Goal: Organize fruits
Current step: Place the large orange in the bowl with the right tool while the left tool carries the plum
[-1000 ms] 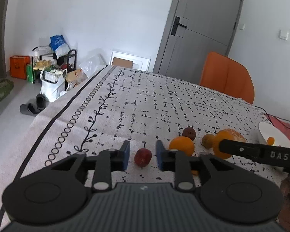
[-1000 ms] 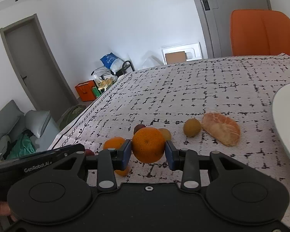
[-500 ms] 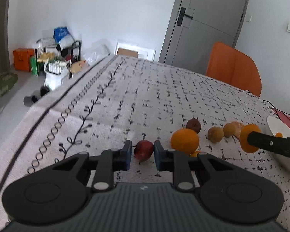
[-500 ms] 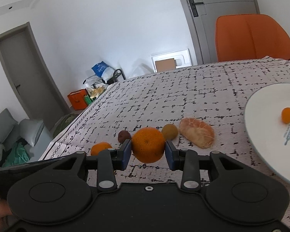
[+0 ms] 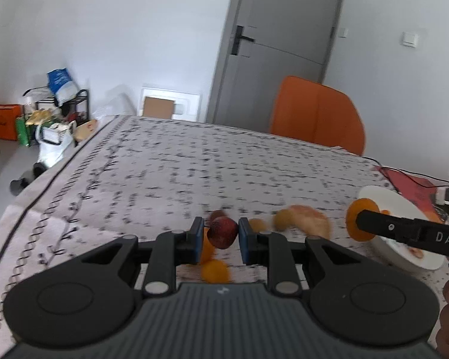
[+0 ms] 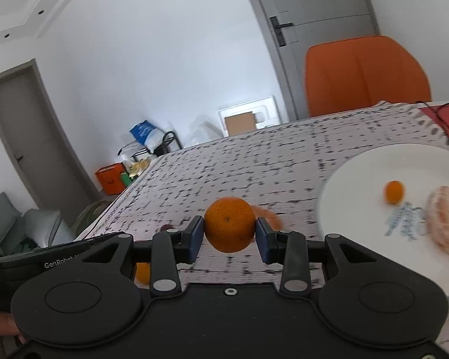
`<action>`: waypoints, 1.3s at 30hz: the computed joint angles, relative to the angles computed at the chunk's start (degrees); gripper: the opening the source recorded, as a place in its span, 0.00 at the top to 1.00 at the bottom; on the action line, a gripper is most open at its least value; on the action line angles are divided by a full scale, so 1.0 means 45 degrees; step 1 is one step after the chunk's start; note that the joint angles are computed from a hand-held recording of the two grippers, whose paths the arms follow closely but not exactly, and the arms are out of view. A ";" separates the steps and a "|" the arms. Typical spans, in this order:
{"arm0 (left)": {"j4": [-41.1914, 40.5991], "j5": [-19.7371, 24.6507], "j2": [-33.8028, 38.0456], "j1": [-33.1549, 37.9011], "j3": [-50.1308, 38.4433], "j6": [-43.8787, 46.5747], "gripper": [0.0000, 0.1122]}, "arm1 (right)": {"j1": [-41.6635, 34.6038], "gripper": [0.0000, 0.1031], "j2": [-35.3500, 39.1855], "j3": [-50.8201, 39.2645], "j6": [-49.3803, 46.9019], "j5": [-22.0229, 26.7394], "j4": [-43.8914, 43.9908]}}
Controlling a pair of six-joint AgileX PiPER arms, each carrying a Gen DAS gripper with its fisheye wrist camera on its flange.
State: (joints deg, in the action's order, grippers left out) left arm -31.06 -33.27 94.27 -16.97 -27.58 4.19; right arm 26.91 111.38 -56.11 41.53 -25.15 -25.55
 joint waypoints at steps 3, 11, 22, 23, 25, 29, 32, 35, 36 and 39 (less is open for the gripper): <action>-0.0350 0.0069 0.0209 -0.0556 -0.0395 0.0304 0.80 | -0.0347 0.65 -0.0276 0.0529 -0.0297 -0.0262 0.0293; -0.1468 0.0232 0.0852 -0.1934 -0.1519 0.1260 0.80 | -0.1386 0.65 -0.0773 0.1696 -0.0566 -0.0970 0.0468; -0.2970 0.0478 0.1606 -0.3302 -0.2904 0.2930 0.80 | -0.2827 0.65 -0.0946 0.2712 -0.0261 -0.1968 0.0033; -0.3071 0.0500 0.1689 -0.3366 -0.3025 0.3046 0.80 | -0.2970 0.65 -0.0931 0.2774 -0.0160 -0.2072 -0.0103; -0.3307 0.0554 0.1845 -0.3512 -0.3252 0.3311 0.80 | -0.3182 0.65 -0.0884 0.2820 0.0024 -0.2167 -0.0272; -0.3630 0.0731 0.2150 -0.3682 -0.3690 0.3763 0.80 | -0.3555 0.59 -0.0834 0.2992 0.0264 -0.2482 -0.0601; -0.3813 0.0821 0.2375 -0.3802 -0.3989 0.4012 0.80 | -0.3806 0.59 -0.0868 0.3144 0.0288 -0.2718 -0.0764; -0.4048 0.0920 0.2578 -0.3927 -0.4315 0.4336 0.80 | -0.4034 0.59 -0.0883 0.3254 0.0336 -0.2849 -0.0883; -0.4103 0.0964 0.2657 -0.3955 -0.4430 0.4410 0.80 | -0.4090 0.59 -0.0889 0.3283 0.0361 -0.2860 -0.0914; -0.4272 0.1138 0.2929 -0.4020 -0.4816 0.4701 0.80 | -0.4262 0.59 -0.0891 0.3371 0.0476 -0.2959 -0.1095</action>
State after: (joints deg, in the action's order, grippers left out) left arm -50.28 -28.15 107.45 -35.07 -49.25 25.34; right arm 7.73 107.36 -40.94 43.67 -38.47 -30.48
